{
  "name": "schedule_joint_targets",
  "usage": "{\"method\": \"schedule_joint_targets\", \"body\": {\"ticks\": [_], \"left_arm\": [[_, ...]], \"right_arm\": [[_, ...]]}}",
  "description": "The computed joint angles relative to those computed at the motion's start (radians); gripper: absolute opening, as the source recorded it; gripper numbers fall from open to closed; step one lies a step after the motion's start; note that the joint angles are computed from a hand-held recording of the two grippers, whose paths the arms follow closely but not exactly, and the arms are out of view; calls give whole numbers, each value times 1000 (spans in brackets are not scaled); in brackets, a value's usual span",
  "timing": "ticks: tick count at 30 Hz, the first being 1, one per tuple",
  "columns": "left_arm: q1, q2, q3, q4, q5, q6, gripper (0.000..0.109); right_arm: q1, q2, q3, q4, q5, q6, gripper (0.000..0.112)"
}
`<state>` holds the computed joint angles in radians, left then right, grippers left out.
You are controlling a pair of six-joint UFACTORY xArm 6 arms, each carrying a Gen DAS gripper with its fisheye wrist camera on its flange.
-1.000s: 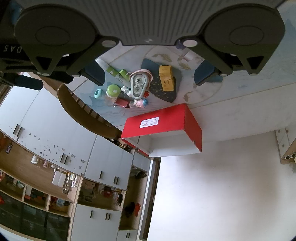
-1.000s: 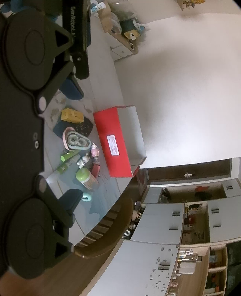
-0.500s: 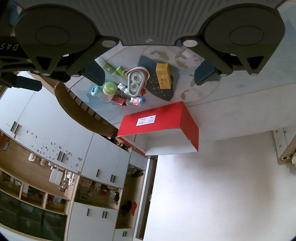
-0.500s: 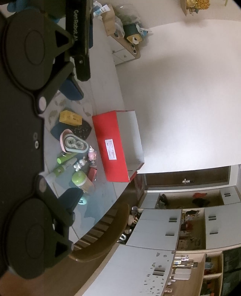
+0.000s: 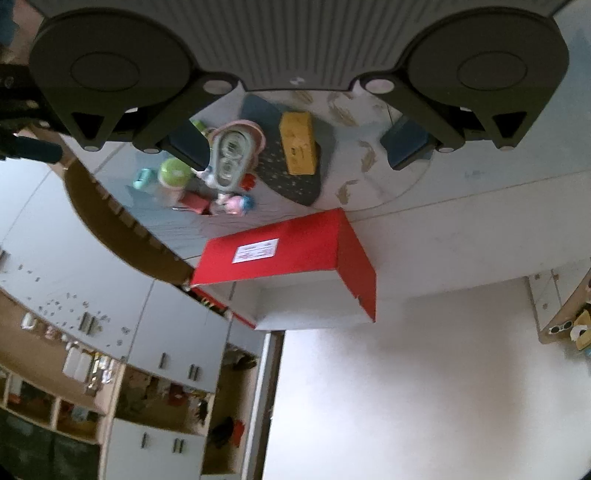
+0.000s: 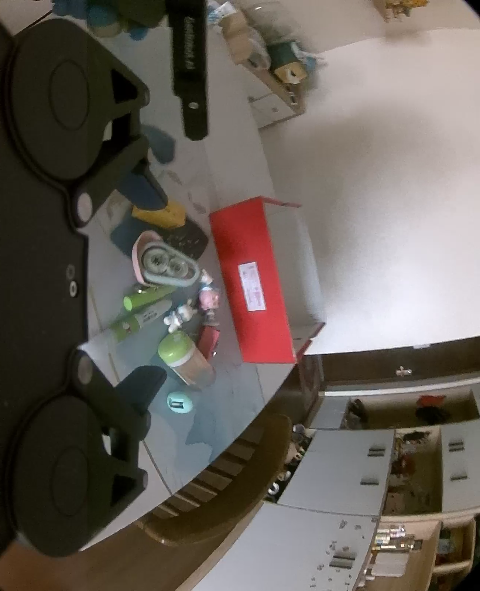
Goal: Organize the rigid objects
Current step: 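Grasp the yellow snack box with the left tool while the right tool grasps the glue stick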
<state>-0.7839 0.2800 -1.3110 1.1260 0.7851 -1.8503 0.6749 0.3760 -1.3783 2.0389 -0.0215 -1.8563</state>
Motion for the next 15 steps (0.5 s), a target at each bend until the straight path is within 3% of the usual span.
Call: {"method": "schedule_joint_targets", "body": {"ticks": [7, 11, 15], "left_arm": [[80, 141, -109, -103, -36, 53, 103], [107, 228, -183, -175, -44, 119, 103], [127, 299, -241, -237, -37, 160, 102]], "right_arm": [[-44, 115, -14, -596, 77, 526, 82], [-71, 184, -48, -849, 118, 703, 77], [-90, 241, -91, -1010, 143, 801, 71]]}}
